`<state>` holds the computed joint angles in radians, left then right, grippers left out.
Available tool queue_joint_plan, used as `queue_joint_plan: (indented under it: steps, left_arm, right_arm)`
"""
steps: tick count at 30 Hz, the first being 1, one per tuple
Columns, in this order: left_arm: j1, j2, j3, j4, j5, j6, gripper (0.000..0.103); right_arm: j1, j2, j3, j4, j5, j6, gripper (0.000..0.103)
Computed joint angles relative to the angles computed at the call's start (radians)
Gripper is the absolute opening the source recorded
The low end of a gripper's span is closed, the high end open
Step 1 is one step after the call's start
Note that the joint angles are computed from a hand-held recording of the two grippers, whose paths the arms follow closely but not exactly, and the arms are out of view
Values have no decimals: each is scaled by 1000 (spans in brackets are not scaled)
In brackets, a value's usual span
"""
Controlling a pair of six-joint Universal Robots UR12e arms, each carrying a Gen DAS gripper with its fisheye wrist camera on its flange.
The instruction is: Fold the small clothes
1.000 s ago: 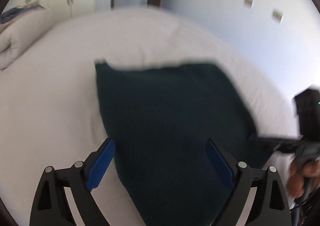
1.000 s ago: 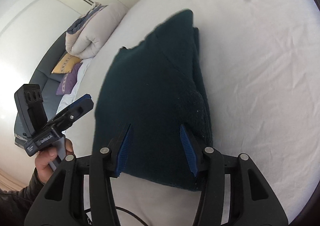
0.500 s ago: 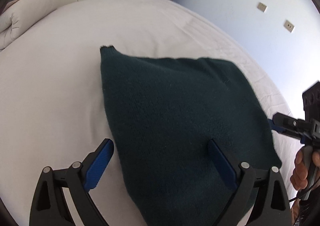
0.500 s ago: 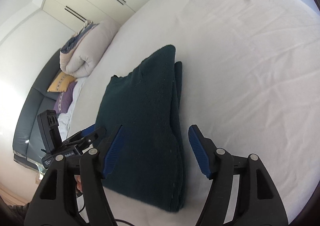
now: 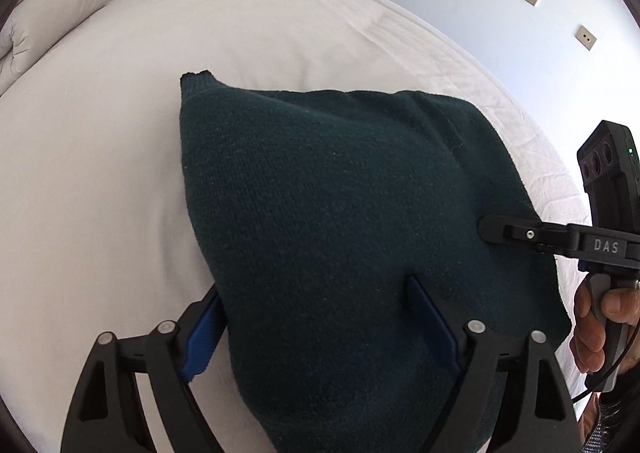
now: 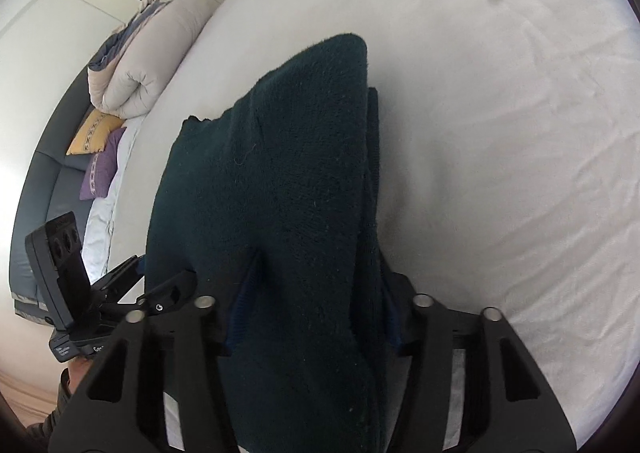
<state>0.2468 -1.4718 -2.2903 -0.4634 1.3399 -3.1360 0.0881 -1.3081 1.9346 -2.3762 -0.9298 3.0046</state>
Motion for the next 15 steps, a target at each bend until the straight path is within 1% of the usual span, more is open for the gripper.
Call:
queue_joint_plan:
  steps: [1,3,8,9,11,12,13,14,15]
  left_arm:
    - [-2,0,1,-1,3,0,83]
    - [-5,0,2,-2,8,2,80]
    - [-19,-6,16,-4,16,1,68]
    - [-21,-6,17,-6,17,2,67]
    - [-20,-2,17,-10,15,2,62]
    - [-19,2,18,-14,10,2,61]
    - [-17,5,18,-19,6,0,57]
    - [-14,11,18,-25,0,-2,52]
    - [-9,22,17,-35,-11,-5,49]
  right_arm:
    - [6,0,-1,-3,-11,2,41]
    - [25,1,0,-25,-44,15,39]
    - [76,-15,8,-81,-181,1,36]
    - [83,-18,9,-90,-205,-5,35]
    - [112,-25,16,-133,-280,-12,33]
    - [125,-29,20,-154,-313,-19,30]
    - [138,-34,25,-176,-346,-27,28]
    - [160,-43,32,-205,-397,-43,23]
    - [181,-52,38,-230,-445,-64,22]
